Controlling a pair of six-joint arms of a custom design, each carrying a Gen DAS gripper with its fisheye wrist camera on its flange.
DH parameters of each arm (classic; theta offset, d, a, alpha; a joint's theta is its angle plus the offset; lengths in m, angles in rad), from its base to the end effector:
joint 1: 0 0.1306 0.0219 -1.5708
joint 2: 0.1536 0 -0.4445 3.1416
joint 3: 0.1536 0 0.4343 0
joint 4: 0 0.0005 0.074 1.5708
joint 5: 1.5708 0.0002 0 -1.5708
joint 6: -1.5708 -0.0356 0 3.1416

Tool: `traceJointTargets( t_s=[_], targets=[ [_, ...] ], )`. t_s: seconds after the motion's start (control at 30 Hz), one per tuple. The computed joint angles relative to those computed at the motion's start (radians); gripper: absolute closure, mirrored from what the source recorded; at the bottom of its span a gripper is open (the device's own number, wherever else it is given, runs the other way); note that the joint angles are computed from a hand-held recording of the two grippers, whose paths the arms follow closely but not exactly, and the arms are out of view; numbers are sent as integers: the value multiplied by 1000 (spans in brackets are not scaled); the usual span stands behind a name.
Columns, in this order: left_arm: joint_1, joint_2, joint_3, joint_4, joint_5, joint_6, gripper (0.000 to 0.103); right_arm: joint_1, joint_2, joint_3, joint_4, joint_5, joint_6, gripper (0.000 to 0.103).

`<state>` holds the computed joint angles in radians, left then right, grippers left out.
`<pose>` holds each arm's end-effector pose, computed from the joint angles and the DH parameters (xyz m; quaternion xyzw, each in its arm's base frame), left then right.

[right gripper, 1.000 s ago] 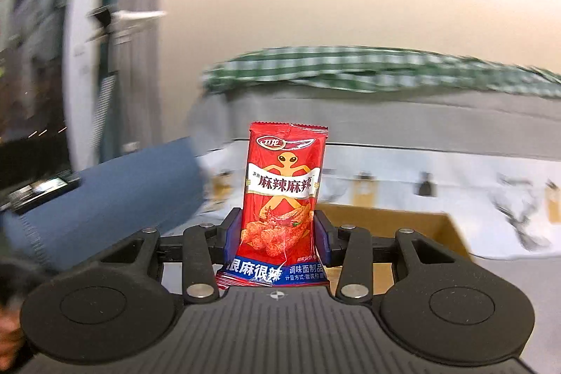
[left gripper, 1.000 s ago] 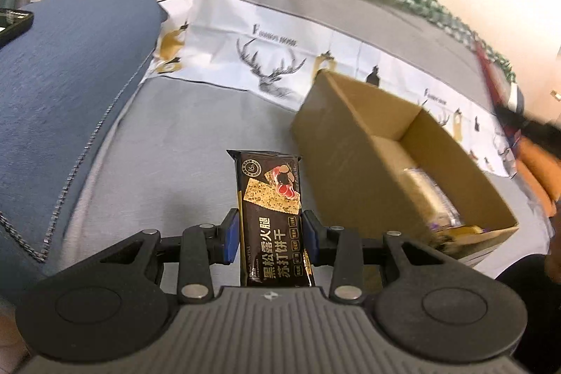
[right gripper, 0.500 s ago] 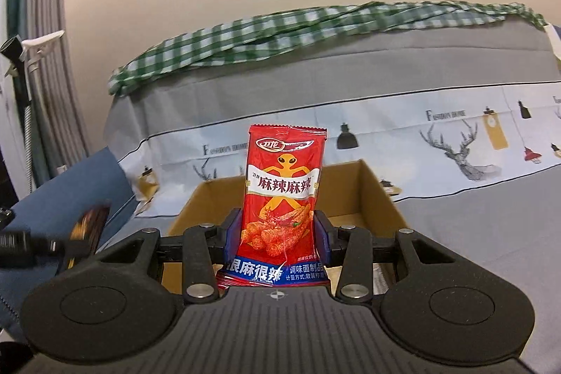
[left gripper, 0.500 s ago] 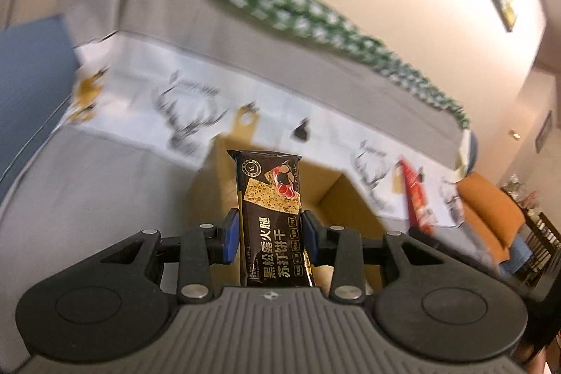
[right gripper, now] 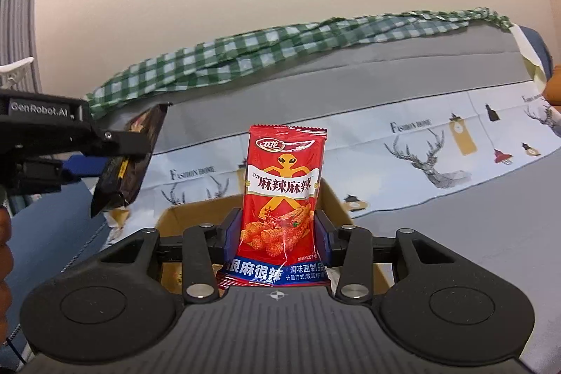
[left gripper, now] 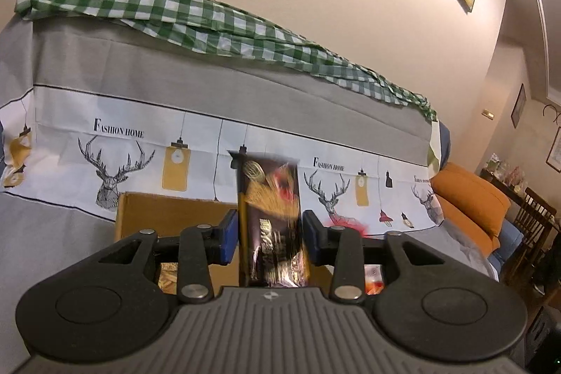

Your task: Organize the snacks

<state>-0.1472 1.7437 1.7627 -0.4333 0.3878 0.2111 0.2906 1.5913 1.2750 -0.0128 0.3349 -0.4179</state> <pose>0.6869 -0.1160 0.5166 0.0790 0.8247 -0.2544 0.4990 0.5912 0.1641 0.3983 0.1478 0.7942 0.0718 0.5850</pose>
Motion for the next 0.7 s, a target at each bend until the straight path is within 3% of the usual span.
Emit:
traceJointTargets(
  t_s=[0.03,0.1,0.13,0.33,0.43,0.7],
  targets=[
    [5,-3,-10,6,6,4,35,1,2,3,-11,11,-5,43],
    [16,-23,-54,47,18,14,26,7,5,11,-34,46,-8,15],
    [21,-33,-73,58,19,10,23,9,3,9,-32,62,-6,12],
    [59,-104,-214,108,27,-13,17,12,3,14,-51,71,0,1],
    [82,-143,-287,130,35,-21,9,19,3,15,-58,74,17,1],
    [132,-253,-497,190,24,-56,9,39,-3,13,-89,70,61,1]
  ],
)
